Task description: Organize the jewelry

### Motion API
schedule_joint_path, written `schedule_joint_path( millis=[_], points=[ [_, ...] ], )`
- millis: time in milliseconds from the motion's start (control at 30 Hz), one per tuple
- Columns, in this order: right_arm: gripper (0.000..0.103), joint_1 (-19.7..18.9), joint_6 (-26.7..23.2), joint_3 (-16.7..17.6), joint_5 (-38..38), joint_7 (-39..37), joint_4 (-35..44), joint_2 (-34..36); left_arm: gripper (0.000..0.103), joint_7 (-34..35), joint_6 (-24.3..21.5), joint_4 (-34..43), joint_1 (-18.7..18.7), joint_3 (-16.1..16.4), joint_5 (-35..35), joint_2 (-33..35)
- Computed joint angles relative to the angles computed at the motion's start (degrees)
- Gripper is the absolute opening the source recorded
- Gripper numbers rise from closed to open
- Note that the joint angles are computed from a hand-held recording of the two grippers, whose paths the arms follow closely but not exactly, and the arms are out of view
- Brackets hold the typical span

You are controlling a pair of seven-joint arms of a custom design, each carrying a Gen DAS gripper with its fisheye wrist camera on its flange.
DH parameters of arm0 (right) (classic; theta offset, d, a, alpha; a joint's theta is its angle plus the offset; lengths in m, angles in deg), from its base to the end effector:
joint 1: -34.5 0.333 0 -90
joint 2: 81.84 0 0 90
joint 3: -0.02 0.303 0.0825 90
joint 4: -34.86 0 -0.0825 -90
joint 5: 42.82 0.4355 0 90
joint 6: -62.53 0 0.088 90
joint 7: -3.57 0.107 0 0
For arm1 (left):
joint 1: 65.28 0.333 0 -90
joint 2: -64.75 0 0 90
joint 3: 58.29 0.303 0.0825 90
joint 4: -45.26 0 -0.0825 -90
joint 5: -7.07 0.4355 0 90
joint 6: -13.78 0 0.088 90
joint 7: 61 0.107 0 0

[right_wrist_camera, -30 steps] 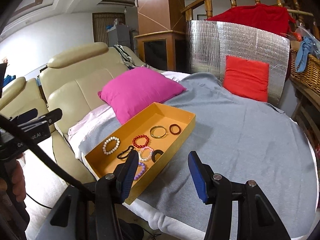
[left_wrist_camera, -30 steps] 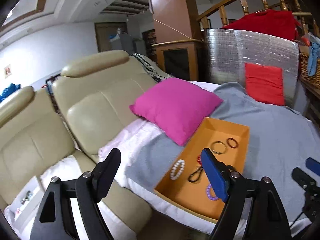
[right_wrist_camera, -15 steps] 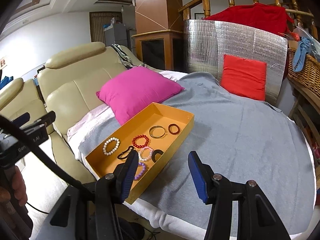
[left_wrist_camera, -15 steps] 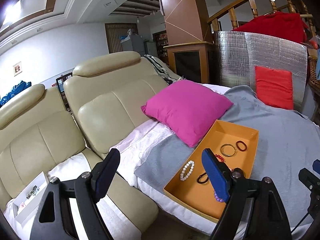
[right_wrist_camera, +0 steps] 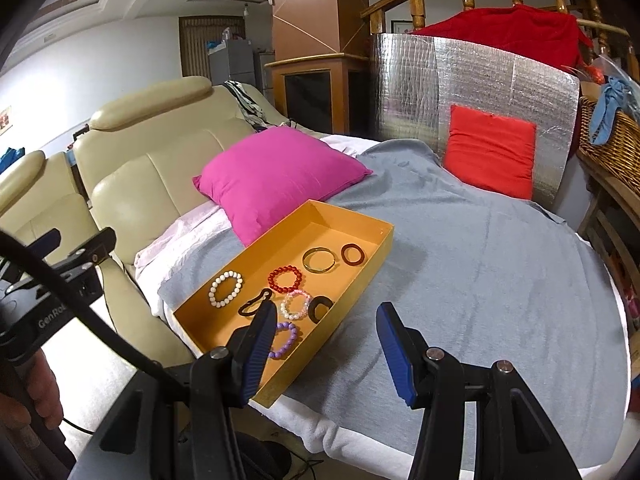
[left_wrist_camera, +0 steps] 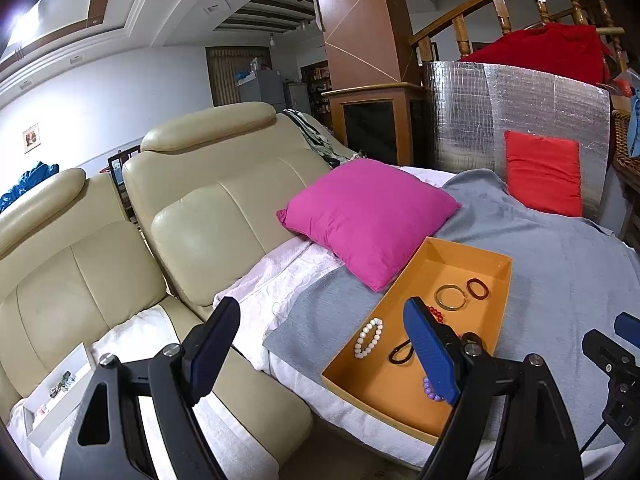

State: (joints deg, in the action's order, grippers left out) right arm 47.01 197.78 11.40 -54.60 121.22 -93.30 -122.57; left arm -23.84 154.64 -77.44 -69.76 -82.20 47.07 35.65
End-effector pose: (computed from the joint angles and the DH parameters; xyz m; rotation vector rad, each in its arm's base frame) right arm 0.3921 0.2009 0.7050 -1.7091 1.6629 -0.7457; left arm 0.4362 -0.2828 0.6591 -1.5274 1.5118 -0.7586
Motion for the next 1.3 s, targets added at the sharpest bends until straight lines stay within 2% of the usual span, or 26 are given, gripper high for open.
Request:
schedule_joint_path(
  millis=[1300],
  points=[
    [0.056, -0.2, -0.3, -0.1, -1.2, 1.3, 1.8, 2.8, 0.084, 2.3, 0.3, -0.2, -0.7, 1.3, -2.5, 1.3]
  ],
)
